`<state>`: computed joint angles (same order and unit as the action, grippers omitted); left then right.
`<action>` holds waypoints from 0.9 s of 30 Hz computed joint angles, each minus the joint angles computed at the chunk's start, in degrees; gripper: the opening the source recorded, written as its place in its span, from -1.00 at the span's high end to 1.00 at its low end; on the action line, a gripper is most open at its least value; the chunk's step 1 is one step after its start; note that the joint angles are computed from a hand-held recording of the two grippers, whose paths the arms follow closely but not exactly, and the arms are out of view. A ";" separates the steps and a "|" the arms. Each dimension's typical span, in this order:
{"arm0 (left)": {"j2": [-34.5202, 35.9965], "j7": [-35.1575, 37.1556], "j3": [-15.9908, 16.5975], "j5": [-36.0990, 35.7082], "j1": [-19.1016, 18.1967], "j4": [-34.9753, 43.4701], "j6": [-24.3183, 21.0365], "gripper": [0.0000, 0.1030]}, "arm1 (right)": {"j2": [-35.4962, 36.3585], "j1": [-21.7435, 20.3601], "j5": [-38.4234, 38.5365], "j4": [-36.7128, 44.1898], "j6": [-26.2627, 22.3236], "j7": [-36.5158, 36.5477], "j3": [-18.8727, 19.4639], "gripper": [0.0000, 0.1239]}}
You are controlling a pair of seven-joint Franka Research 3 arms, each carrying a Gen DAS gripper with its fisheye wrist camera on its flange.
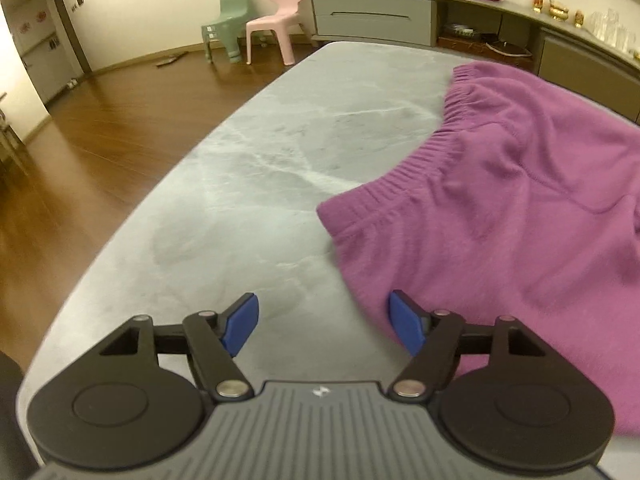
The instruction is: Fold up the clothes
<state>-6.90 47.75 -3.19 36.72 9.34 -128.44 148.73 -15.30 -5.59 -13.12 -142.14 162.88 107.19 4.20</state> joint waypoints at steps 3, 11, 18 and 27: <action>-0.64 -0.27 -0.73 1.91 -0.19 0.47 -3.20 -0.42 | -1.60 1.65 1.78 -0.39 -2.60 -2.74 -0.93 0.46; 0.44 -7.61 -0.68 6.66 -0.73 2.67 8.26 -0.14 | -5.00 1.73 5.71 -3.22 3.90 -3.89 -0.36 0.38; 10.17 4.61 0.66 -12.40 -2.25 8.62 10.00 -0.16 | 2.62 0.83 5.76 1.18 4.51 -4.18 0.54 0.38; 6.53 -6.28 0.62 1.44 -3.11 6.48 2.58 -0.39 | 3.55 -2.88 -4.20 2.31 3.65 4.38 0.37 0.34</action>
<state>-0.38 41.47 -2.57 38.16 6.23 -121.97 151.31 -11.75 -8.47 -17.33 -139.83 166.53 111.57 4.57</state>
